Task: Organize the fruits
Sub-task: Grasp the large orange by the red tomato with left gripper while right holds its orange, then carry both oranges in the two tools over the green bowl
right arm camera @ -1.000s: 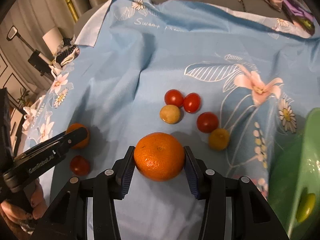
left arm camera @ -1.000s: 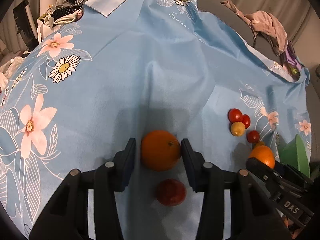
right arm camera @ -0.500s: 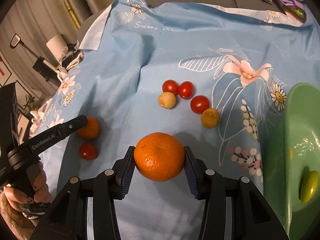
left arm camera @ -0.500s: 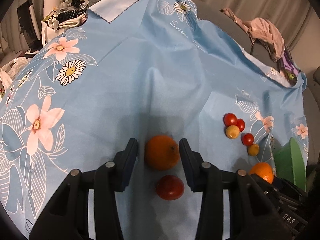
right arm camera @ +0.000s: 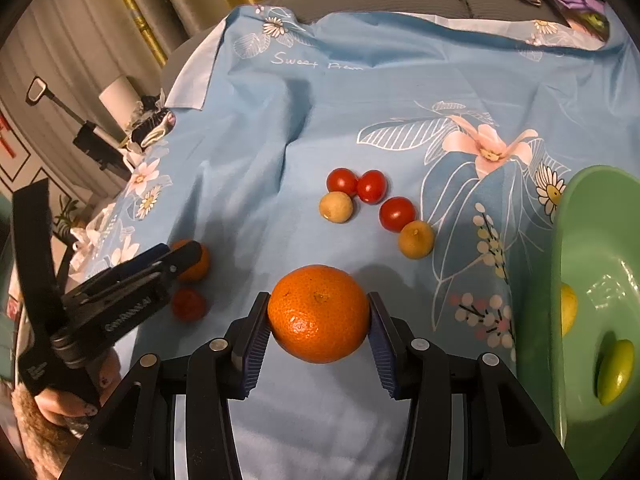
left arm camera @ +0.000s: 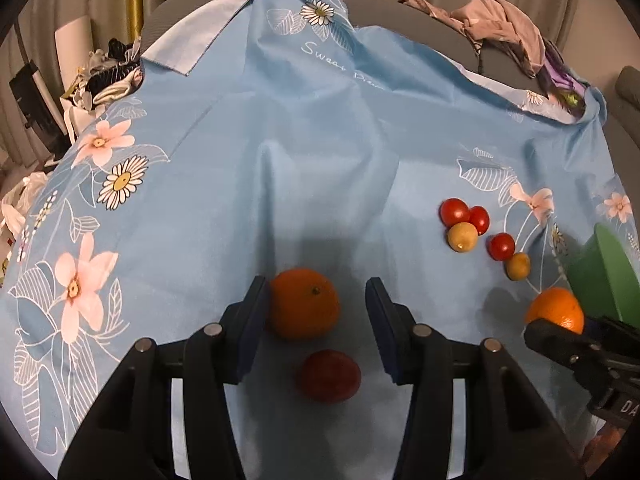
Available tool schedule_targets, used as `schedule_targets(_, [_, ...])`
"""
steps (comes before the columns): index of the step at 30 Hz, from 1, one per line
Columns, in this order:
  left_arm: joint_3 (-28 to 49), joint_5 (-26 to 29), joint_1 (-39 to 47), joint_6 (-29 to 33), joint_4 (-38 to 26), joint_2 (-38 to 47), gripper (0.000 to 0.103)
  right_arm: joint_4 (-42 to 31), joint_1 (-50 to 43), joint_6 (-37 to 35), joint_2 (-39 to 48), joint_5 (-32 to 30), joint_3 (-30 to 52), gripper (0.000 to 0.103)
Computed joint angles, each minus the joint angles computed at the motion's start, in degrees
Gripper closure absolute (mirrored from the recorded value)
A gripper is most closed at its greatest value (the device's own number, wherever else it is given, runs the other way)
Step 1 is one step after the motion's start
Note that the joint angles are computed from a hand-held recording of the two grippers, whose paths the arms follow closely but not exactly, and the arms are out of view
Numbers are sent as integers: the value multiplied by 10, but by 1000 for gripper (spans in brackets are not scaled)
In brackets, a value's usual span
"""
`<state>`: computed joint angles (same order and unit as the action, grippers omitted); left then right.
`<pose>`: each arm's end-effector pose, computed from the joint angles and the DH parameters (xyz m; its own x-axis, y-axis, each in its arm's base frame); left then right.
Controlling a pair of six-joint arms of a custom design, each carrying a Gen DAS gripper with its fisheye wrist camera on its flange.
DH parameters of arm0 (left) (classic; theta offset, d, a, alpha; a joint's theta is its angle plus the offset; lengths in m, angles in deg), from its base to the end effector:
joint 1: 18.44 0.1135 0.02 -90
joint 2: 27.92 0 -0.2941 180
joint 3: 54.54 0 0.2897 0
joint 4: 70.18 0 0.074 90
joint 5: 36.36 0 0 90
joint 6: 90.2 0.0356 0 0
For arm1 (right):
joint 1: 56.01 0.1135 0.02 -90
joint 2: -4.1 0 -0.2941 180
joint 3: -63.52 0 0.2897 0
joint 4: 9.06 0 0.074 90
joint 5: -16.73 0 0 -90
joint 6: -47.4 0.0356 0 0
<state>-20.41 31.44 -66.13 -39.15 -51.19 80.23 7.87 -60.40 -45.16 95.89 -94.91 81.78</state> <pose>0.1800 -0.1778 0.0268 -0.7678 -0.0212 -0.6404 0.0724 0.9902 -0.1195 0.1708 0.0001 0.0402 -0.8257 0.0217 -0.5637 -0.1683 0.9442 0.2830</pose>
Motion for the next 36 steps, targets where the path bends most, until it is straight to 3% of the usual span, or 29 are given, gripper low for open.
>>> schedule_targets(11, [35,-46,-18,18,-42,37,55,-15,0,-2,1,-4,5,54])
schedule_targets(21, [44,-52,-13,-10,-62,37,64,-17,-2,1,7,-6,8,54])
schedule_targets(25, [14,-7,-5,-39,-35,0,64,-17,-9,-6,5,-10,7,54])
schedule_targets(29, [-4,-40,-47,-47,-43,-48,64,-26,-16,-7,-8,-13,5,54])
schedule_targets(33, [-25,-24,-70,-63,-26,-76,64,-39,-29,-13,-32,-20,1,54])
schedule_targets(36, [-26,-40,-95,-75,-48,-95,64,-54,-41,-19,-52,-28,-1,54])
